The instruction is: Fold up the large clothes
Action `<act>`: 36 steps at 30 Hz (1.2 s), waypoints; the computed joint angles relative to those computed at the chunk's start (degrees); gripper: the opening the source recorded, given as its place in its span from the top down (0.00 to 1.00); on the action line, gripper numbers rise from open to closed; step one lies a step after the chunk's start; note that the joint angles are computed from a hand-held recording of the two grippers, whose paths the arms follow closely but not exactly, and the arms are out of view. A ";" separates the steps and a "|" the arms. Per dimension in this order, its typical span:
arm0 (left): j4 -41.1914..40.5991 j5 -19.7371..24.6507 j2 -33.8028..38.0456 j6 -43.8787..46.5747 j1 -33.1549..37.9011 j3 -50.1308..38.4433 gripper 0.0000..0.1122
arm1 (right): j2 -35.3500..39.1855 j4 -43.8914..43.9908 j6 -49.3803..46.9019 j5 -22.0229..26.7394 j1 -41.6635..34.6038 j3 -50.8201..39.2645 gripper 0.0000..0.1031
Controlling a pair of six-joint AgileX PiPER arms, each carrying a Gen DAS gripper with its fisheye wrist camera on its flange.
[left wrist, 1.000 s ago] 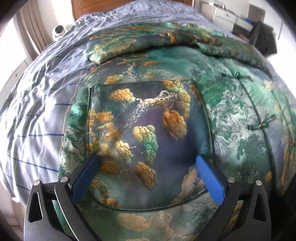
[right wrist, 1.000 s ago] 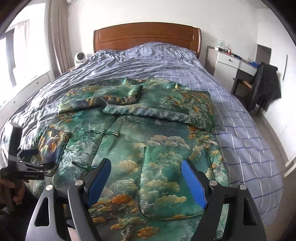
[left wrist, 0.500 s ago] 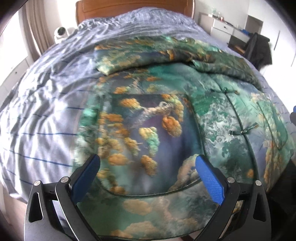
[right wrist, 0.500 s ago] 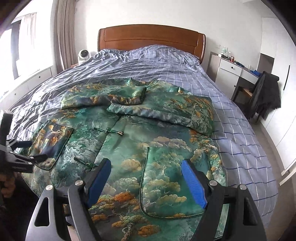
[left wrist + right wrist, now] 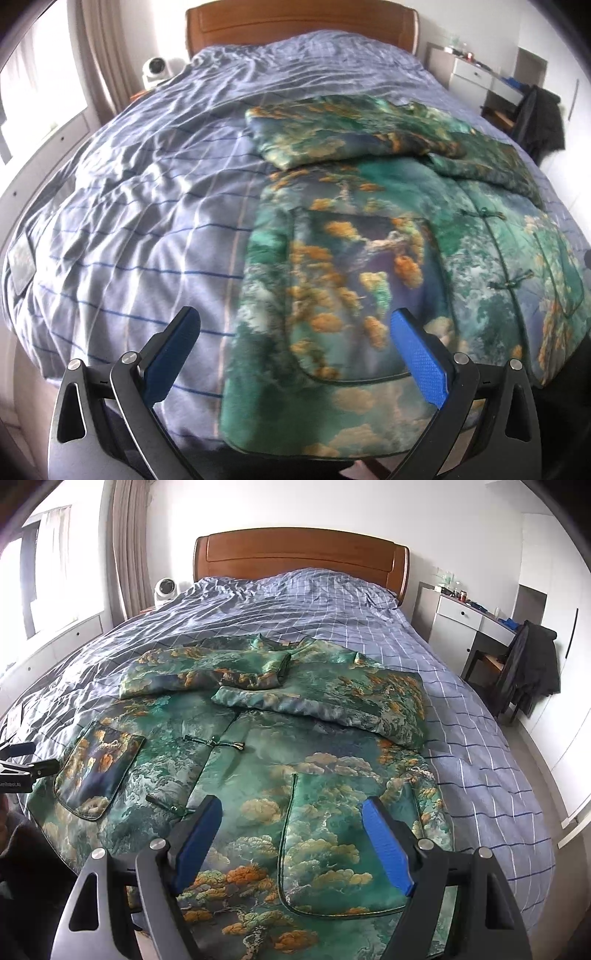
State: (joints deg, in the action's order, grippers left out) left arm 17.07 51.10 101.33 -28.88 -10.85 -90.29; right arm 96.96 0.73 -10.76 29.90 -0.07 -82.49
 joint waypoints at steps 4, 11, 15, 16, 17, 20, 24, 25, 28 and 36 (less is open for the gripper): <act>-1.34 -0.30 -0.74 0.15 1.75 1.52 0.09 | 0.49 0.15 0.11 0.82 -0.27 -0.85 0.22; -3.01 -0.60 -1.60 0.93 4.13 3.55 0.09 | 0.98 -0.65 0.78 1.28 -0.51 -2.01 0.22; -5.25 -0.92 -2.13 2.50 5.77 4.34 0.09 | 1.14 -0.90 0.24 1.71 -1.10 -3.11 0.22; -5.60 -0.87 -2.15 2.85 6.14 4.41 0.09 | 1.09 -1.23 0.15 1.73 -1.38 -3.42 0.22; -5.99 -0.87 -2.25 3.22 6.65 4.64 0.09 | 1.13 -1.62 0.18 1.87 -1.76 -3.85 0.22; -9.87 -1.34 -2.92 5.99 8.89 5.56 0.09 | 1.65 -0.40 -1.84 3.34 -3.68 -5.83 0.22; -24.68 -2.31 -3.56 16.96 14.35 7.73 0.09 | 4.29 3.28 -9.24 9.91 -8.91 -11.12 0.22; -26.80 -1.93 -3.28 18.65 14.97 7.81 0.09 | 4.91 2.67 -9.95 11.20 -10.03 -11.99 0.22; -29.64 -1.22 -2.12 21.87 14.89 7.85 0.09 | 7.30 2.70 -12.41 15.61 -14.99 -14.58 0.22; -31.59 0.12 3.45 23.38 14.22 5.23 0.09 | 16.66 15.71 -20.30 30.96 -26.40 -20.82 0.22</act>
